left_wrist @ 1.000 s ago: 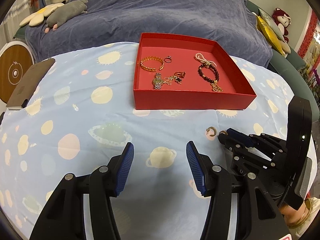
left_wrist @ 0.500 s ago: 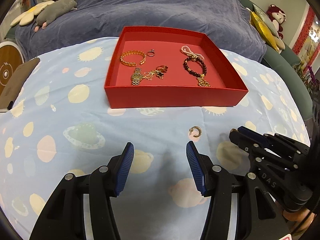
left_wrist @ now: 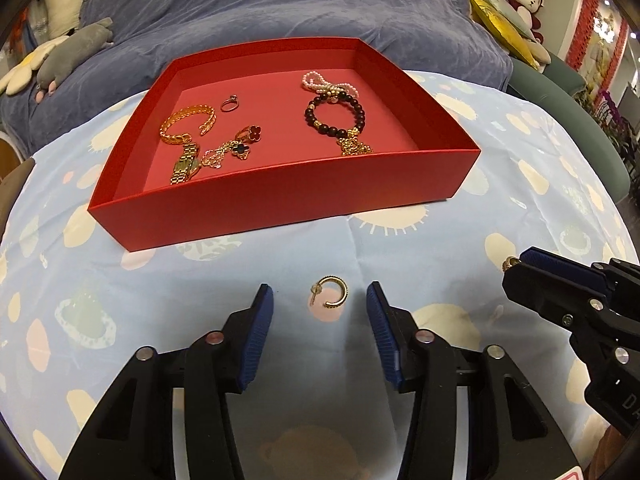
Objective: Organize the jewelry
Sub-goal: 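Grasp the other gold hoop earring with the left tool while the right tool holds its earring, then carry both gold hoop earrings over the red box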
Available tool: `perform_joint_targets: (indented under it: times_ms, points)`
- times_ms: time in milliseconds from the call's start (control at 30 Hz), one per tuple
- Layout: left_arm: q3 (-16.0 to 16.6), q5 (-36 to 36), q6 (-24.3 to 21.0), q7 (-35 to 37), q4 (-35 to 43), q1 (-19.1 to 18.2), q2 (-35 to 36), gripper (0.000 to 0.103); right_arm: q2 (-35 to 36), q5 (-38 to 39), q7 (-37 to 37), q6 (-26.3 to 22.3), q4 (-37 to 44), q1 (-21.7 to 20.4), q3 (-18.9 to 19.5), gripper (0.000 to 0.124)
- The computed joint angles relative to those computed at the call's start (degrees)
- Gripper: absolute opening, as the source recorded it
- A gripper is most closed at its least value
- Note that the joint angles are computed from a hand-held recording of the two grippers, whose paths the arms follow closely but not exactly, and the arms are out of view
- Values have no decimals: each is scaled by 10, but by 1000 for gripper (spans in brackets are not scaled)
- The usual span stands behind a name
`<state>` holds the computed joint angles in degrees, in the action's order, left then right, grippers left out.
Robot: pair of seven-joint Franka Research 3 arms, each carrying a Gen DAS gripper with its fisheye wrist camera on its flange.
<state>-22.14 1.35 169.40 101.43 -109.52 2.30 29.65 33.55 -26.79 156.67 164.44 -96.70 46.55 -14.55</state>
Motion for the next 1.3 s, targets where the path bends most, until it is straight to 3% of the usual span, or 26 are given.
perform_joint_targets:
  times_ms: [133,200,433,767,900,1000,1100,1300]
  points:
    - [29,30,18,-17,0,-31,2,24,-5,1,3,6,-9,0,-4,16]
    - [21,35,18,-15,1,-25,4,16,-6,0,6,9,-12,1,-6,16]
    - [-7,25,18,-5,-7,0,-1,16,-16,-7,15,21,-26,9,-17,16]
    - [-121,-98,13,74,-37,125,-46,16,-18,-25,32,31,-9,24,-31,16]
    - [-126,-146,12,100,-33,136,-60,16,-9,-24,24,24,20,19,-25,16]
    - [-109,-169,3,106,-14,125,-65,16,4,-6,-3,15,55,-1,-5,16]
    - [-67,-168,-27,89,35,89,-56,16,23,20,-53,-8,109,-28,21,16]
    - [17,-117,-56,38,155,11,-8,16,78,46,-109,-61,241,-56,24,16]
